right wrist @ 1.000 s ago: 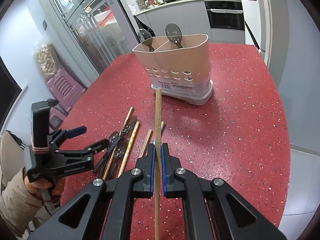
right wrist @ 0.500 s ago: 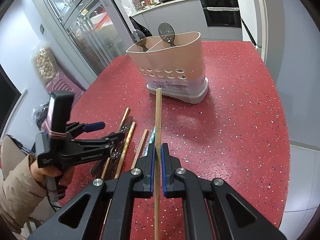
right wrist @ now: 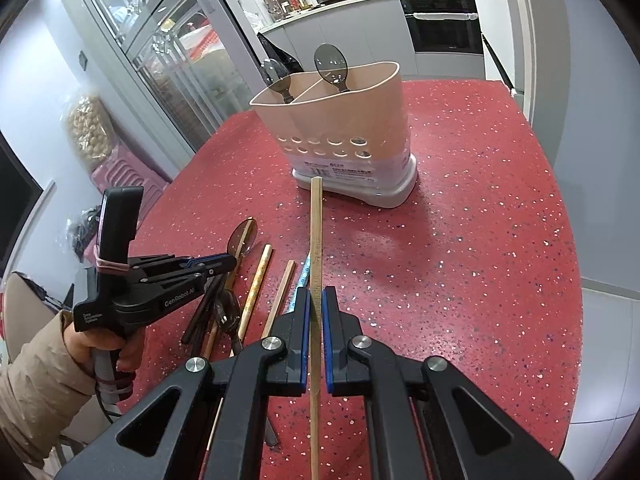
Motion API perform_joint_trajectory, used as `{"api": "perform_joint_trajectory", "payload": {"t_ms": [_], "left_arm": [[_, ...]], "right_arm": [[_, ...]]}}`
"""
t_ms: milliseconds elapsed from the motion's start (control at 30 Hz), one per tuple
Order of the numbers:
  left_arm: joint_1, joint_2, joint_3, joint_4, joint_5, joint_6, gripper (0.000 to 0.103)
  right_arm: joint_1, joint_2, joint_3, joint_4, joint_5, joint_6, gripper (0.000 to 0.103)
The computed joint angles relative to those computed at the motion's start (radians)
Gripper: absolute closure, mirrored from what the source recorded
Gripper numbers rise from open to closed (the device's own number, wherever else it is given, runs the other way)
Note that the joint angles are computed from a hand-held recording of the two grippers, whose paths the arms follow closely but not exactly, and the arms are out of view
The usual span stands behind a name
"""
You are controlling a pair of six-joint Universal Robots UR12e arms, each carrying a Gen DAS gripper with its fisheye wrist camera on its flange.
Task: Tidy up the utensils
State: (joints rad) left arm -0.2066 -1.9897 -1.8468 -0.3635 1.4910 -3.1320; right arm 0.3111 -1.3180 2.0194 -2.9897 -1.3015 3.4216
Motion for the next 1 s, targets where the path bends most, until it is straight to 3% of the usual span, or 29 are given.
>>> {"api": "perform_joint_trajectory", "payload": {"t_ms": [233,533,767,1000], "left_arm": [[0.006,0.03,-0.036,0.085,-0.006,-0.034,0.075],[0.023,0.084,-0.061,0.26,-0.038,-0.11,0.075],[0.032,0.083,-0.018,0.385,-0.069,-0.172,0.075],[0.033,0.061,0.042,0.441,-0.072,-0.214,0.075]], "right_arm": [[-0.001,-0.003,-0.005,-0.01,-0.011,-0.002,0.097],[-0.008,-0.007,-0.031,-0.038,-0.039,-0.021,0.097],[-0.017,-0.009,-0.066,-0.106,-0.06,-0.022,0.097],[-0.032,-0.012,-0.117,-0.13,-0.046,-0.03,0.097]]}}
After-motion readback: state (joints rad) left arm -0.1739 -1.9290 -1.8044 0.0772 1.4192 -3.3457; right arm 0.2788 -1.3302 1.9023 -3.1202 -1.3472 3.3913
